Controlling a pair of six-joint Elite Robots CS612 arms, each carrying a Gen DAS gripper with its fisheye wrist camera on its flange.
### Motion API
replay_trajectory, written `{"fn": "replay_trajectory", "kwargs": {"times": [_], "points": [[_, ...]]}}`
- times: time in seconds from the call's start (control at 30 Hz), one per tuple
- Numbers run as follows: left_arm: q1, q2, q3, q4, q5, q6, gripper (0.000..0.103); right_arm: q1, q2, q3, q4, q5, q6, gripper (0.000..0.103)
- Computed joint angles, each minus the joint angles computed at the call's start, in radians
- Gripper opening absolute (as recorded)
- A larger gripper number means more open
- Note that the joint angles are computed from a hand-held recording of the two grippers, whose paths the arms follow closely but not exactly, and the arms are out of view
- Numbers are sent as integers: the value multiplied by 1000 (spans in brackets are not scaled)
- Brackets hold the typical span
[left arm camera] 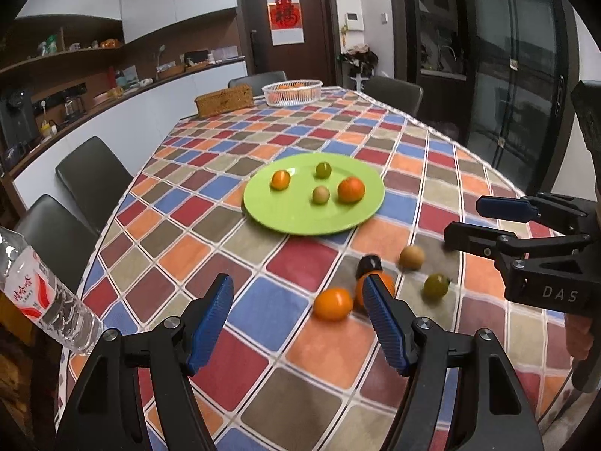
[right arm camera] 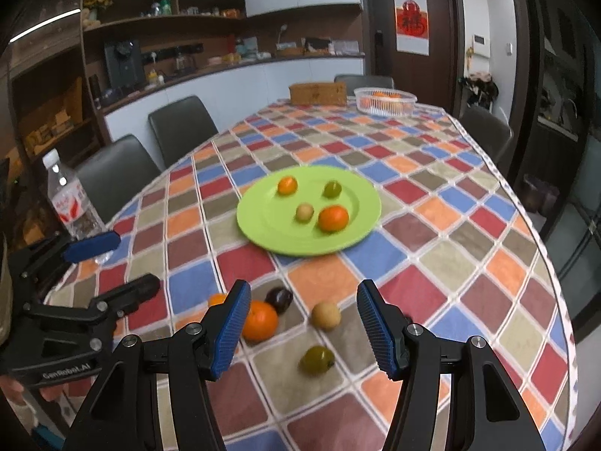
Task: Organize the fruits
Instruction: 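Move both tools back toward the remaining fruits, then grasp the large orange with the left tool while the right tool grasps a dark green tomato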
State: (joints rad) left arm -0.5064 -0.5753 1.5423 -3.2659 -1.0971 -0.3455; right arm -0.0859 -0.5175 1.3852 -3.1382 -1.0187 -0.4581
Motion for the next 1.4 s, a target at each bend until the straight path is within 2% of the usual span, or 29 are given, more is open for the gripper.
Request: {"fn": "replay_trajectory", "kwargs": {"times": [0.53,1.13,1.3,1.4], "points": [[29,56,-48,52,-129,112,70,16,18,2,130,-135,-14,60],[49,108,-135,121,-197,200,70,23,46,-36,174,-170,-26,58],[53,113,-150,132,-213,210,68,23,51,-53,210,-168,-32,52],[55,117,-161,149,-228,206,61,23,56,-63,230,-161,-37,48]]}}
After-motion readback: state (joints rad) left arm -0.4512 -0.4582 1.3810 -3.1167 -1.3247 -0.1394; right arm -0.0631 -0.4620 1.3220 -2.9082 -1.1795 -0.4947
